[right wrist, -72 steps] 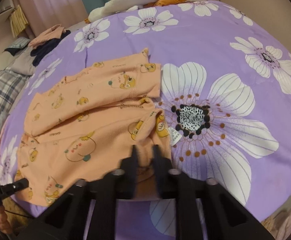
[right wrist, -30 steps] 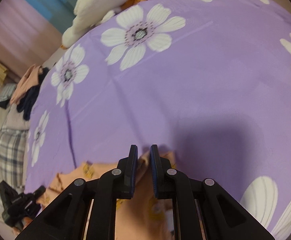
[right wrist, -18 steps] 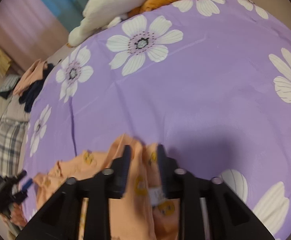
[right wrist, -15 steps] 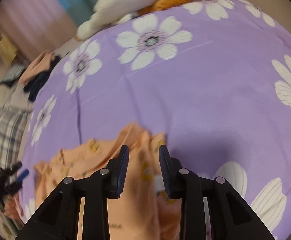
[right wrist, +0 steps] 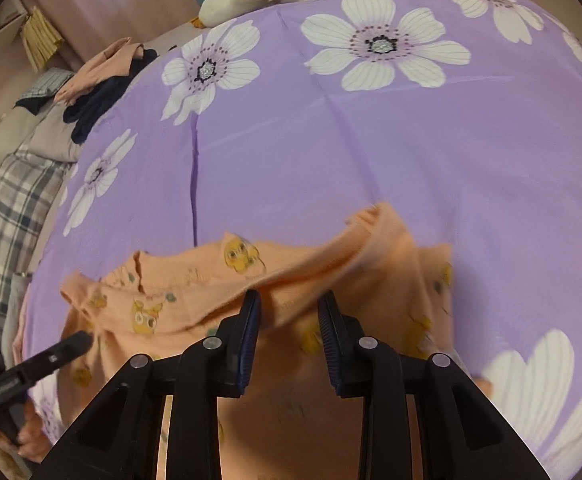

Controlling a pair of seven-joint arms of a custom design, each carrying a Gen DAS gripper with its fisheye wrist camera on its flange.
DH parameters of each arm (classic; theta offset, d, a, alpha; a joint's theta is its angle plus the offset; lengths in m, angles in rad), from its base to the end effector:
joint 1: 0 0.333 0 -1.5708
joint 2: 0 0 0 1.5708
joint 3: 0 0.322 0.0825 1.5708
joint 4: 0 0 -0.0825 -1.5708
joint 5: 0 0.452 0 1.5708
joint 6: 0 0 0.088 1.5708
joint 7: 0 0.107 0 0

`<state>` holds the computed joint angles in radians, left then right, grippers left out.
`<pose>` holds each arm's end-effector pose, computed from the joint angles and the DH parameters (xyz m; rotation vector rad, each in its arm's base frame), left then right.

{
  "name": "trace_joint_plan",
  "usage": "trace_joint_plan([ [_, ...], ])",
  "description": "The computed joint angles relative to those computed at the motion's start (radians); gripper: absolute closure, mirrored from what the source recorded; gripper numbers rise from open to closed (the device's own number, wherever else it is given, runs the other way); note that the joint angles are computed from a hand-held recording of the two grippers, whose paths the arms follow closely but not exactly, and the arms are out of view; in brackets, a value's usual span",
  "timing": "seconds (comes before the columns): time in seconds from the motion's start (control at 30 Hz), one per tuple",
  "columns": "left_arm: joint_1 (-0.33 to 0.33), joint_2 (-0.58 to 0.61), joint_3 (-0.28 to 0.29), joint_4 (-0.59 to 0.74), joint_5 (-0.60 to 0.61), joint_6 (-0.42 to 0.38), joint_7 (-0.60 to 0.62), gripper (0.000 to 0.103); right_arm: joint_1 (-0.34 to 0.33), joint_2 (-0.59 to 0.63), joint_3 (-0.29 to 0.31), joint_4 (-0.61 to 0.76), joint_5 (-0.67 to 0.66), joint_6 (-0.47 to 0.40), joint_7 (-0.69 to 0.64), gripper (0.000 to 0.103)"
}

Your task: Fold small clothes

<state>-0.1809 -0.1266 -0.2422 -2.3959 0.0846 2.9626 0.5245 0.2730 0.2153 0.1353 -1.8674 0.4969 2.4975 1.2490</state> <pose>0.5229 -0.2430 0.4068 -2.4861 1.4143 -1.0181 0.6519 0.2738 0.4186 -2.1317 1.4408 0.0326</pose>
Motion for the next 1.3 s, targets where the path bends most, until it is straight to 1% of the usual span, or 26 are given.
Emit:
trace_joint_plan([
  [0.07, 0.007, 0.029, 0.015, 0.017, -0.013, 0.04, 0.009, 0.066, 0.001, 0.019, 0.003, 0.02, 0.013, 0.021, 0.006, 0.073],
  [0.13, 0.051, 0.048, 0.003, 0.037, 0.076, 0.049, -0.079, 0.066, -0.004, 0.036, 0.007, 0.041, 0.026, 0.016, 0.013, 0.072],
  [0.23, 0.073, 0.064, 0.011, 0.062, 0.152, 0.034, -0.141, 0.066, -0.011, 0.06, 0.013, 0.068, 0.044, 0.022, 0.012, 0.072],
  [0.33, 0.073, 0.071, 0.028, 0.07, 0.16, 0.041, -0.153, 0.066, -0.014, 0.077, 0.017, 0.089, 0.049, 0.026, 0.025, 0.073],
  [0.4, 0.08, 0.07, 0.033, 0.071, 0.175, 0.046, -0.182, 0.066, -0.012, 0.088, 0.012, 0.105, 0.036, 0.022, 0.058, 0.072],
  [0.47, 0.083, 0.061, 0.037, 0.065, 0.179, 0.052, -0.199, 0.066, -0.014, 0.087, 0.012, 0.106, 0.03, 0.037, 0.068, 0.072],
  [0.57, 0.102, 0.04, 0.027, 0.052, 0.224, 0.061, -0.246, 0.066, -0.015, 0.076, 0.012, 0.097, 0.017, 0.073, 0.074, 0.073],
  [0.63, 0.11, 0.021, 0.018, 0.05, 0.242, 0.043, -0.259, 0.066, -0.023, 0.068, 0.015, 0.097, 0.024, 0.068, 0.07, 0.073],
  [0.73, 0.13, -0.013, -0.004, 0.031, 0.29, 0.051, -0.291, 0.062, -0.029, 0.028, 0.019, 0.066, 0.04, 0.066, 0.045, 0.072],
  [0.8, 0.123, -0.032, -0.01, 0.024, 0.281, 0.036, -0.269, 0.059, -0.02, -0.002, 0.014, 0.039, 0.02, 0.057, 0.039, 0.072],
  [0.83, 0.11, -0.041, -0.01, 0.022, 0.264, 0.011, -0.241, 0.059, -0.017, -0.015, 0.014, 0.027, 0.016, 0.04, 0.028, 0.072],
  [0.97, 0.086, -0.065, -0.023, 0.01, 0.236, -0.059, -0.202, 0.059, -0.012, -0.047, 0.023, -0.002, 0.081, -0.041, -0.078, 0.072],
  [1.03, 0.067, -0.072, -0.02, -0.003, 0.204, -0.07, -0.178, 0.059, 0.002, -0.028, 0.024, 0.014, 0.093, -0.073, -0.105, 0.072],
  [1.1, 0.056, -0.085, -0.024, -0.021, 0.184, -0.083, -0.168, 0.059, 0.028, 0.013, 0.016, 0.049, 0.038, -0.078, -0.053, 0.072],
  [1.13, 0.058, -0.092, -0.035, -0.028, 0.193, -0.096, -0.177, 0.058, 0.04, 0.035, 0.013, 0.068, 0.009, -0.075, -0.025, 0.072],
  [1.23, 0.081, -0.118, -0.071, -0.047, 0.262, -0.139, -0.227, 0.056, 0.058, 0.099, 0.01, 0.125, -0.051, -0.077, 0.042, 0.072],
  [1.3, 0.078, -0.133, -0.071, -0.06, 0.279, -0.169, -0.23, 0.056, 0.066, 0.109, 0.01, 0.13, -0.089, -0.059, 0.067, 0.072],
])
